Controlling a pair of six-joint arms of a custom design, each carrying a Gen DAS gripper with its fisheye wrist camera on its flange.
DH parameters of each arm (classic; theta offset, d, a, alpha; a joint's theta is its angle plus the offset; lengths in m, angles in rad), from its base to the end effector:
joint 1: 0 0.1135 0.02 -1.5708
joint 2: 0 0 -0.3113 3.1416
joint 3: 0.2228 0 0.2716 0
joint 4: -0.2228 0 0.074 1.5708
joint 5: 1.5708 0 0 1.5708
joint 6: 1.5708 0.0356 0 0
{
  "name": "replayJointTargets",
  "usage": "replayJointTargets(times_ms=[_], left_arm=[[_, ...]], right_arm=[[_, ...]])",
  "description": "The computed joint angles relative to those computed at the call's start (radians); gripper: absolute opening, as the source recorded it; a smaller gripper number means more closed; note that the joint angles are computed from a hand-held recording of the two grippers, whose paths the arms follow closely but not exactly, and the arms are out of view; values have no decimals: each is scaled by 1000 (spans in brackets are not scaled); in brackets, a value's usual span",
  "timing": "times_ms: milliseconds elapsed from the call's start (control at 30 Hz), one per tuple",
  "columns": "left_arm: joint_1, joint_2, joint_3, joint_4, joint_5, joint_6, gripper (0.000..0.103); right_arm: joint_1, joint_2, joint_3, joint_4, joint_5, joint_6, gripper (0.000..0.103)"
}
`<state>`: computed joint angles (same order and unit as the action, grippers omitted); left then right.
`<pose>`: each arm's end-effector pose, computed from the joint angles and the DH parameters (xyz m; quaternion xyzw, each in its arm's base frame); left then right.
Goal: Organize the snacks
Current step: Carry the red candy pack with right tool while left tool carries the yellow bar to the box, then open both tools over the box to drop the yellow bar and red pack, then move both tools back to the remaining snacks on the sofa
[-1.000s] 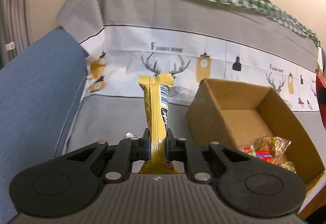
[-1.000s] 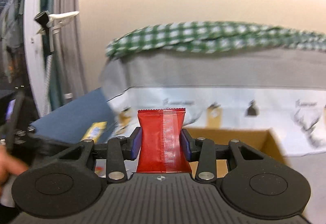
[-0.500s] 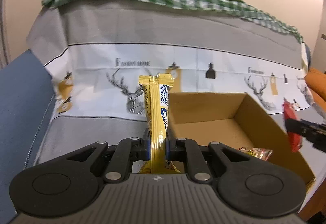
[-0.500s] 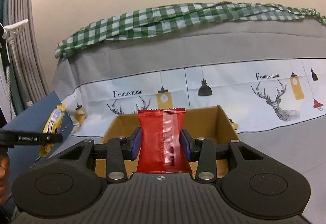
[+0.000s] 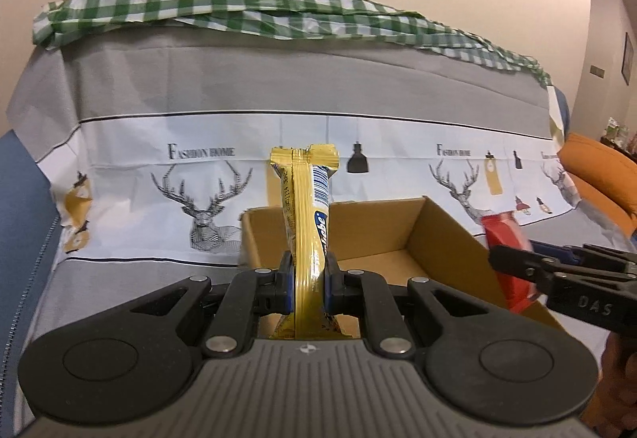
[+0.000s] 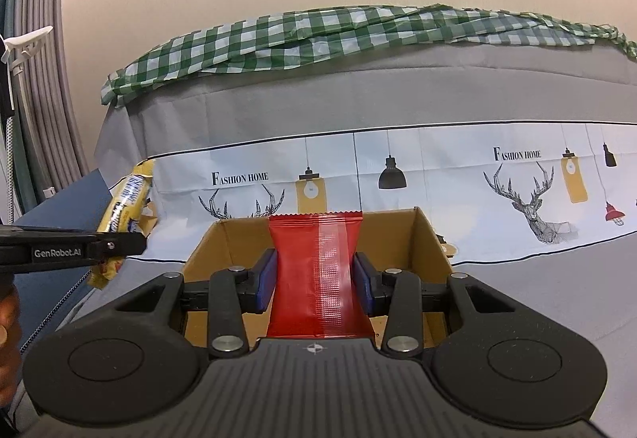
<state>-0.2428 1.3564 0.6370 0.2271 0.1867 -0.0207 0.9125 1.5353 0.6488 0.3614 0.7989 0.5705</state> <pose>0.2785 -0.0758 0.2368 0.1423 0.8438 -0.1465 0.4963 0.2089 0.2284 0.2077 0.0555 0.8196 0.0622 0.5668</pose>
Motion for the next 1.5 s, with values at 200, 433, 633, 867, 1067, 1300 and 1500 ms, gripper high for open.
replayJointTargets(times_ms=[200, 433, 633, 867, 1067, 1300, 1500], left_arm=[[-53, 21, 3, 2, -9, -10, 14], [-81, 40, 7, 10, 0, -29, 14], [-69, 42, 11, 12, 16, -42, 14], [-69, 60, 21, 19, 12, -52, 14], [-80, 125, 109, -130, 39, -17, 46], [-88, 120, 142, -217, -47, 31, 103], [-15, 153, 267, -410, -75, -92, 103]], right_arm=[[0, 25, 20, -11, -1, -5, 42], [-8, 43, 41, -41, 0, 6, 42], [-2, 49, 49, -59, 13, 13, 42], [-1, 66, 64, -66, 18, 12, 42], [-1, 93, 103, -149, 61, 61, 56], [-19, 106, 129, -278, 122, 222, 85], [5, 145, 176, -348, 207, 309, 102]])
